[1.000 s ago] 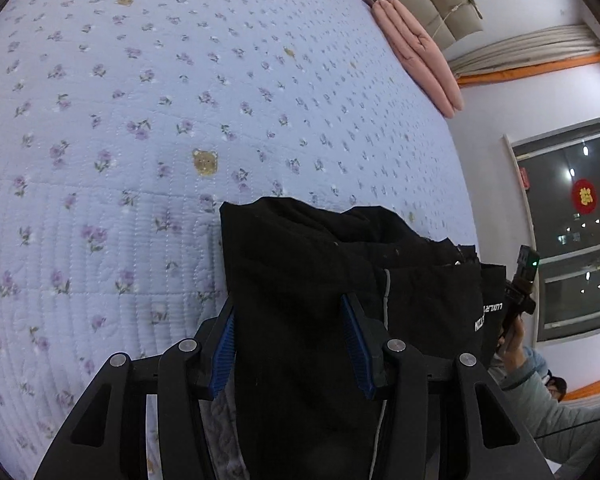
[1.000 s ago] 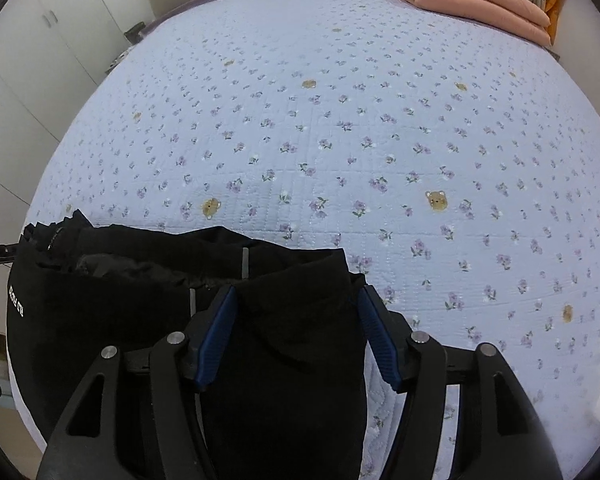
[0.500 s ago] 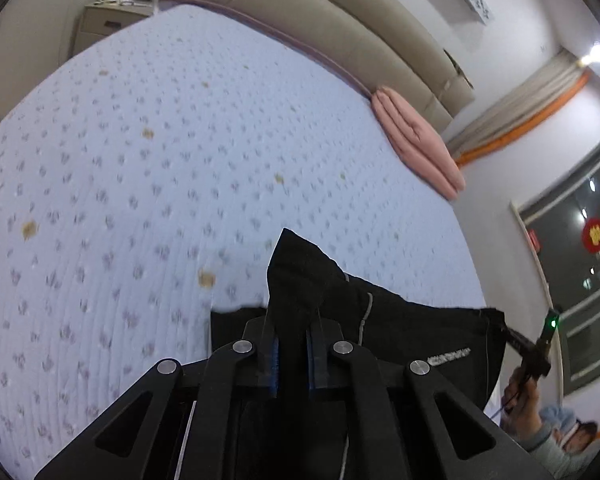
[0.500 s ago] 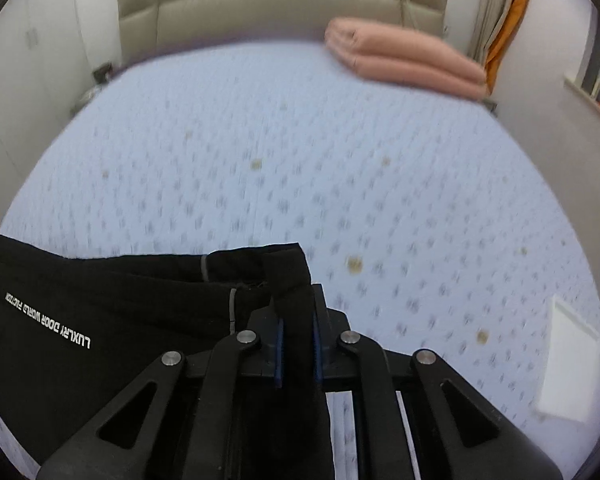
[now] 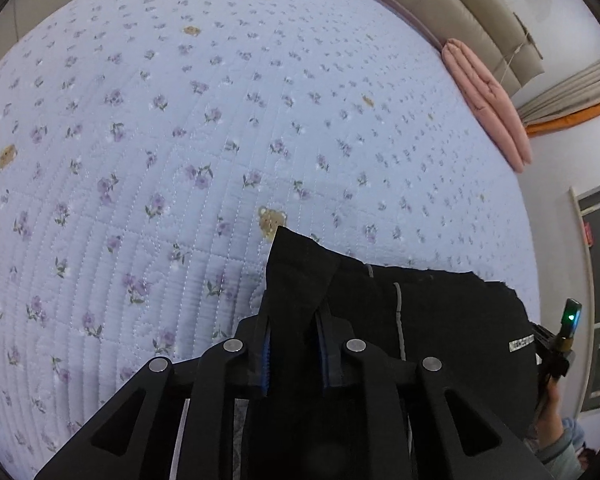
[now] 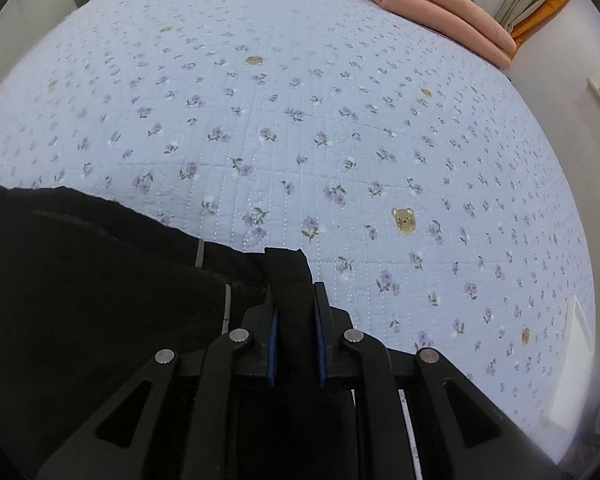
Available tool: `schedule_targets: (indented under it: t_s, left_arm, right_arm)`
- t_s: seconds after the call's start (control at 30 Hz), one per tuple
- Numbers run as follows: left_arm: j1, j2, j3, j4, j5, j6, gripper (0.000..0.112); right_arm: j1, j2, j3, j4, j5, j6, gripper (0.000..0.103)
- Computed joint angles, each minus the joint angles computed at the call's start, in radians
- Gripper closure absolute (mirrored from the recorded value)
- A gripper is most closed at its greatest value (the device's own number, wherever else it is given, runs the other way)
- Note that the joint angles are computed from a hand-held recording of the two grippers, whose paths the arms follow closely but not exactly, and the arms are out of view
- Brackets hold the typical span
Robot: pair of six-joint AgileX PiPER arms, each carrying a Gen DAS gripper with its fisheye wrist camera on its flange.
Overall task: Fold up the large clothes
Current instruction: 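Lower the folded hem onto the jacket and open both grippers, then press the folded jacket flat with both grippers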
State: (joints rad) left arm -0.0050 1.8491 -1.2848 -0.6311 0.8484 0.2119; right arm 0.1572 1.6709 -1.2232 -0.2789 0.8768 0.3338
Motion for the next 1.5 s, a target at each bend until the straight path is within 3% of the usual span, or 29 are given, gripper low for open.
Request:
schedule_targets:
  t_s: [0.1,0.23,0.37,0.47,0.6,0.73,0.93,1.07,1.2,1.37,1.5]
  left_arm:
    - [0.019,-0.016,-0.016,0.02,0.033,-0.008,0.085]
    - [0.068,-0.08,-0.03,-0.002,0.113,0.02,0.085]
    - [0.148,-0.141,-0.041,-0.034,0.206,0.039,0.082]
    - [0.189,-0.183,-0.046,0.022,0.205,-0.026,0.081]
    - [0.235,-0.272,0.004,-0.017,0.24,0.003,0.081]
    - [0.086,-0.426,0.065,0.107,0.246,-0.063,0.081]
    - [-0.349,-0.59,0.157,0.342,0.163,-0.354,0.081]
    - [-0.617,-0.579,0.204,0.444,0.033,-0.579,0.081]
    - [-0.775,-0.491,0.247,0.531,-0.051,-0.738,0.082]
    - [-0.745,-0.437,0.294,0.465,-0.105,-0.696,0.082]
    - [-0.711,-0.443,0.273,0.426,-0.071,-0.647,0.082]
  right_arm:
    - [-0.039,-0.01,-0.026,0.06,0.018,-0.05,0.084]
    - [-0.098,-0.126,0.009,0.165,0.016,-0.063,0.057]
    - [-0.136,-0.245,0.002,0.229,0.087,-0.109,0.056]
    - [-0.145,-0.336,0.0,0.266,0.157,-0.127,0.056]
    - [-0.084,-0.444,0.016,0.293,0.247,-0.098,0.056]
    - [0.097,-0.538,0.055,0.273,0.315,0.023,0.056]
    - [0.422,-0.53,0.092,0.175,0.313,0.251,0.056]
    - [0.571,-0.465,0.1,0.087,0.277,0.389,0.056]
    - [0.634,-0.391,0.148,0.045,0.229,0.46,0.056]
    - [0.589,-0.377,0.256,0.102,0.108,0.444,0.056]
    - [0.584,-0.373,0.244,0.111,0.118,0.443,0.056]
